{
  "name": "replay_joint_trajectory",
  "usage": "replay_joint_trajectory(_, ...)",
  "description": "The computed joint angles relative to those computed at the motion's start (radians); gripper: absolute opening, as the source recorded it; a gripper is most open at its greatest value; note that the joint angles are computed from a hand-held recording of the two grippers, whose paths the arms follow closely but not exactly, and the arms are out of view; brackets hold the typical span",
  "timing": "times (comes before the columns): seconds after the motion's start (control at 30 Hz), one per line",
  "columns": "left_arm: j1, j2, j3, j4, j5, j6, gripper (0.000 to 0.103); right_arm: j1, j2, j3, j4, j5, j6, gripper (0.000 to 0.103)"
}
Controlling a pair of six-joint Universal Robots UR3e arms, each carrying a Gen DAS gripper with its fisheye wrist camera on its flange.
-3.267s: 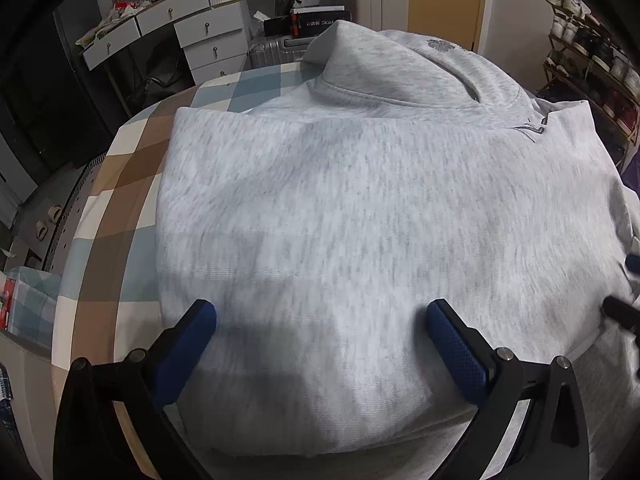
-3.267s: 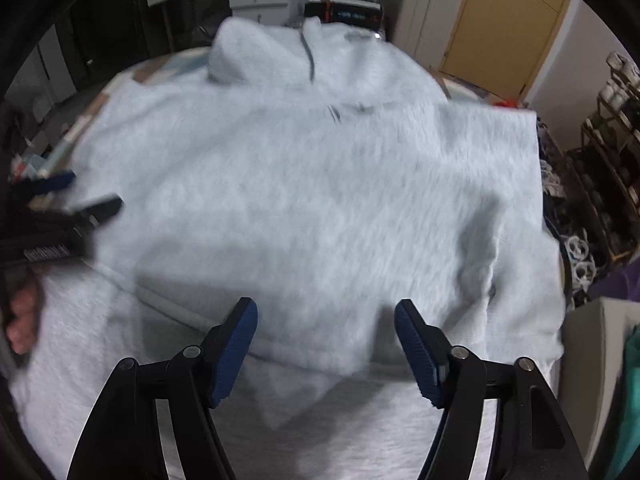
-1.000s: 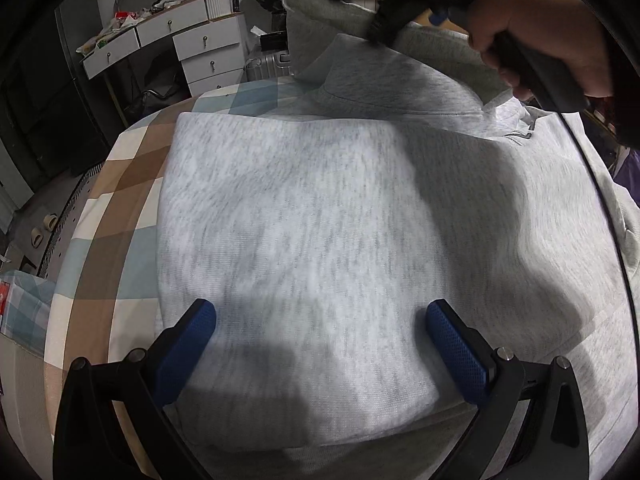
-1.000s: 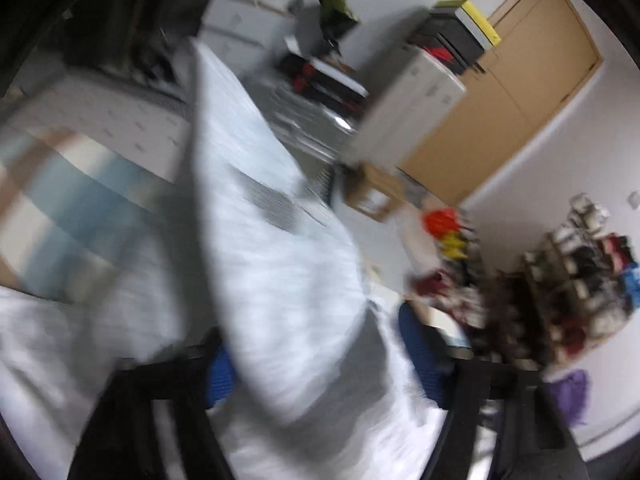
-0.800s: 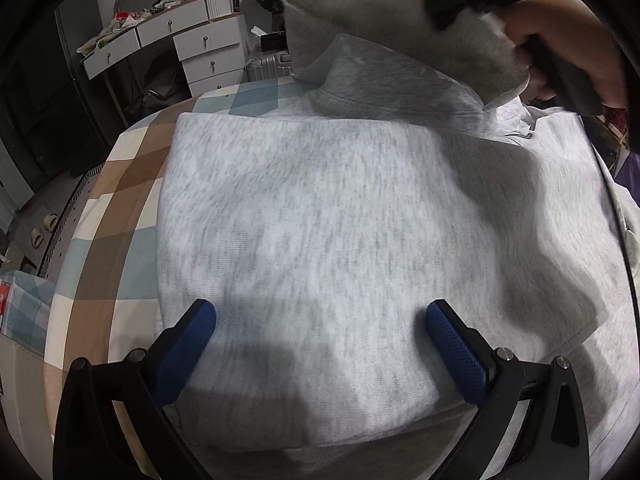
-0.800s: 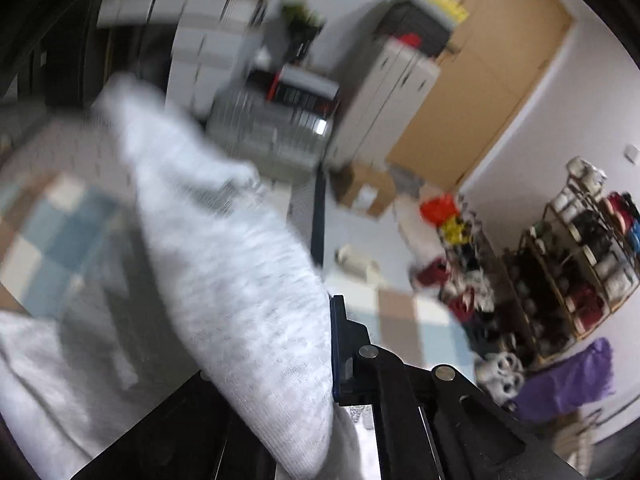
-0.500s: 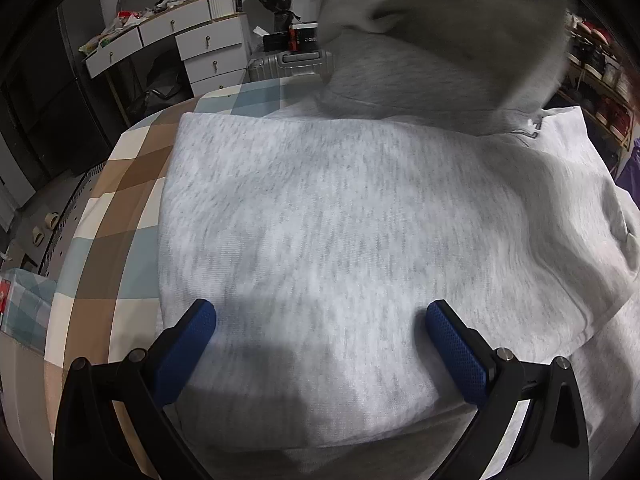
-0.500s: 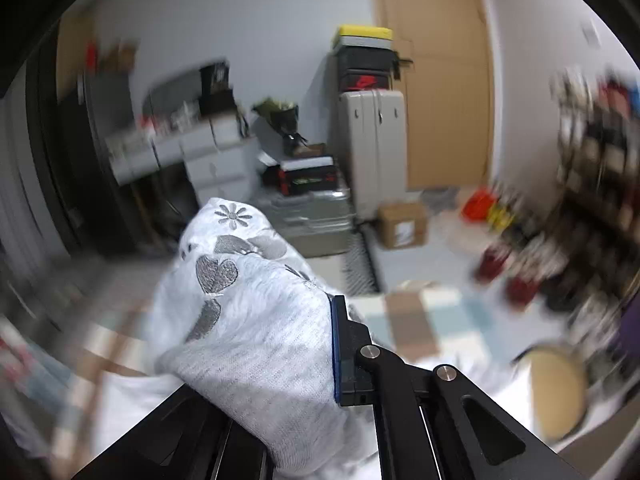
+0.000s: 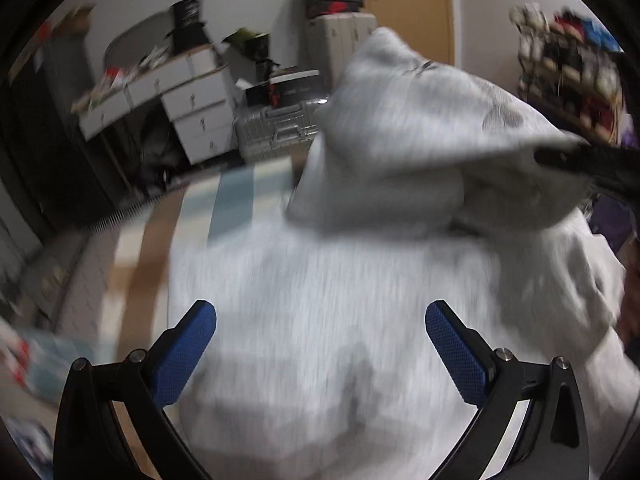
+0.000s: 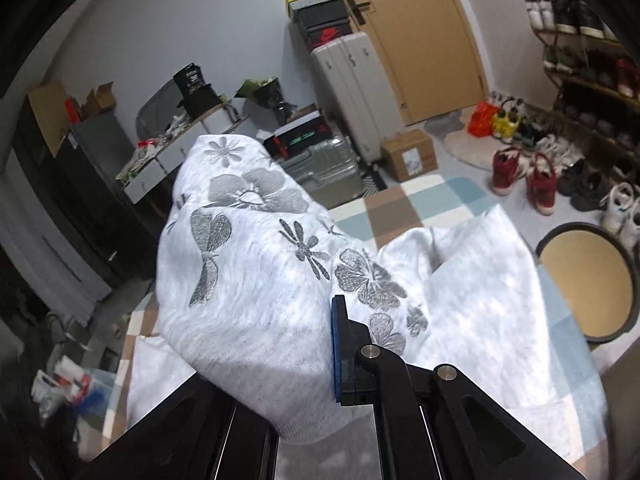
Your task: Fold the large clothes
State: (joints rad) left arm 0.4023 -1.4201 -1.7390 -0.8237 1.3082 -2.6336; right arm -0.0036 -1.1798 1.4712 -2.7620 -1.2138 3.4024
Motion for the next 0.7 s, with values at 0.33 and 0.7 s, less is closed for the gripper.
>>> replay_joint_trajectory(0.33, -0.322, -0.554, 0.606, 0.071, 0.436, -0.167, 0.102, -0.024, 0.017, 0.055, -0.052, 0.072, -0.015, 0.004)
replay_joint_trajectory(0.7, -0.231, -0.659, 1.182, -0.394, 0.354, -0.195, 0.004, -0.007, 0.032, 0.095, -0.068, 0.090, -0.048, 0.004)
